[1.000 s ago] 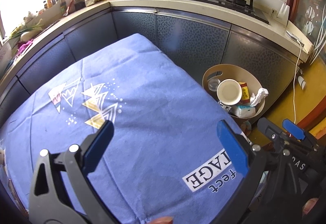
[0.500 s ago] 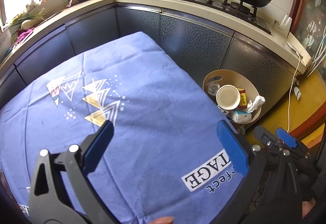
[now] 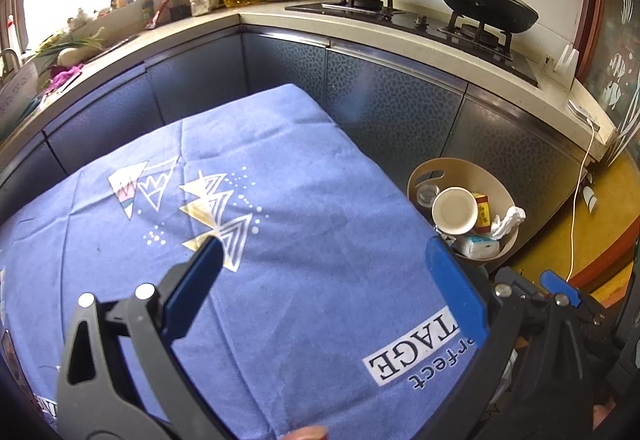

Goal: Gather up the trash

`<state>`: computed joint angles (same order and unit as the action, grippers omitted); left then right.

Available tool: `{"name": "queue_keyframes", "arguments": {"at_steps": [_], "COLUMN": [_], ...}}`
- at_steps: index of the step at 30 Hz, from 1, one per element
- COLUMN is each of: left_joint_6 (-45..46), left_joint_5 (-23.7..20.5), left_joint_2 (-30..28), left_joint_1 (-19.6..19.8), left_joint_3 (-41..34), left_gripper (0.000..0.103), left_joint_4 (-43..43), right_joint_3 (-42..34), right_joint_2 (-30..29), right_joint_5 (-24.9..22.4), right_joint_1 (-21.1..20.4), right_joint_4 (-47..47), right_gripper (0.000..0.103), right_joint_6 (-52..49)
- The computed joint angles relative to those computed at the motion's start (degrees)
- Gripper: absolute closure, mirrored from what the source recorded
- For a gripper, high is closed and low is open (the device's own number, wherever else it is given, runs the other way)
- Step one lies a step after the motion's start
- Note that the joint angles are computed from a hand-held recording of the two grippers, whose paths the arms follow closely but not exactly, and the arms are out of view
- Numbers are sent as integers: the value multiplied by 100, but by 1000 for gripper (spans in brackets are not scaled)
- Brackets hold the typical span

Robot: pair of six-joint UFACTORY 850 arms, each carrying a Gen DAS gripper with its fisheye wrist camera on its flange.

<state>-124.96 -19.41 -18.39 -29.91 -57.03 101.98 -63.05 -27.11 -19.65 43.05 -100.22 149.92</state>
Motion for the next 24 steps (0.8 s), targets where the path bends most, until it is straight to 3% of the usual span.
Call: {"name": "queue_keyframes", "arguments": {"at_steps": [6, 24], "left_joint_6": [-138, -429], "left_joint_5": [-470, -852], "left_joint_2": [54, 188], "left_joint_1": [-165, -314], "left_joint_3": [59, 199], "left_gripper": [6, 6], "left_joint_4": [126, 436], "right_joint_3": [35, 72], "right_joint_2": [16, 41], "right_joint_5": [-26, -7], "right_joint_1": [8, 4], "right_joint_4": [-124, -115], "right_gripper": [11, 11], "right_joint_6": [128, 195]}}
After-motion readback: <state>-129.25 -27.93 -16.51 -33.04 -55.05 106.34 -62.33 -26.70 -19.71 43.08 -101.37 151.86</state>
